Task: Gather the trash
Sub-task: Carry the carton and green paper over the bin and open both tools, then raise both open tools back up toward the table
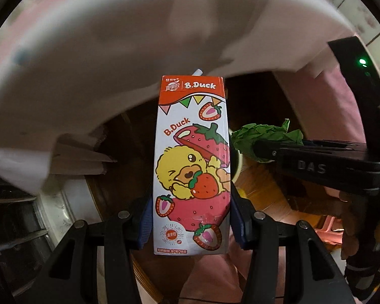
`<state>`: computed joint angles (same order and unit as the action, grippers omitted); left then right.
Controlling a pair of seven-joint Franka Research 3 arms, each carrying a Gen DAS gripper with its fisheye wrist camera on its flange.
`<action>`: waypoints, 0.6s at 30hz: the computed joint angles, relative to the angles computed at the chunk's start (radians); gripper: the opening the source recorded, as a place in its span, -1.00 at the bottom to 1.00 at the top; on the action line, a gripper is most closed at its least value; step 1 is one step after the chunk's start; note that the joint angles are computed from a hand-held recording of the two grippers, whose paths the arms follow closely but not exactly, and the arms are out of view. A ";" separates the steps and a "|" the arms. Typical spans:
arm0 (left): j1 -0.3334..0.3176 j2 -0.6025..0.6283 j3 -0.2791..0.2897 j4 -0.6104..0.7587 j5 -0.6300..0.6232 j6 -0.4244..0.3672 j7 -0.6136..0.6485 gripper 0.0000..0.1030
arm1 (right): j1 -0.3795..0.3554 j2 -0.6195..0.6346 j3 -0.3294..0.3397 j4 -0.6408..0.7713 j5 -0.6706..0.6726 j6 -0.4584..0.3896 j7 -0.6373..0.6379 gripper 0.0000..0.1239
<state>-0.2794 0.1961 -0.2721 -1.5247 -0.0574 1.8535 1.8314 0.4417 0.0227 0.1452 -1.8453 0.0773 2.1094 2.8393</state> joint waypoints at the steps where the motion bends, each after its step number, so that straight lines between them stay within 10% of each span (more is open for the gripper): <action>1: -0.009 0.008 -0.003 -0.019 0.013 0.020 -0.009 -0.03 | -0.002 0.008 -0.002 -0.028 0.009 0.030 -0.005 -0.34; 7: -0.034 0.066 -0.009 -0.092 0.069 0.149 -0.057 -0.01 | -0.007 0.059 -0.015 -0.141 0.024 0.174 -0.031 -0.29; 11: -0.036 0.105 -0.009 -0.087 0.077 0.176 -0.105 0.63 | -0.006 0.069 -0.024 -0.184 0.016 0.232 -0.040 -0.05; 18: -0.027 0.100 -0.008 -0.088 0.085 0.214 -0.148 0.90 | -0.003 0.059 -0.027 -0.183 -0.008 0.252 -0.036 0.07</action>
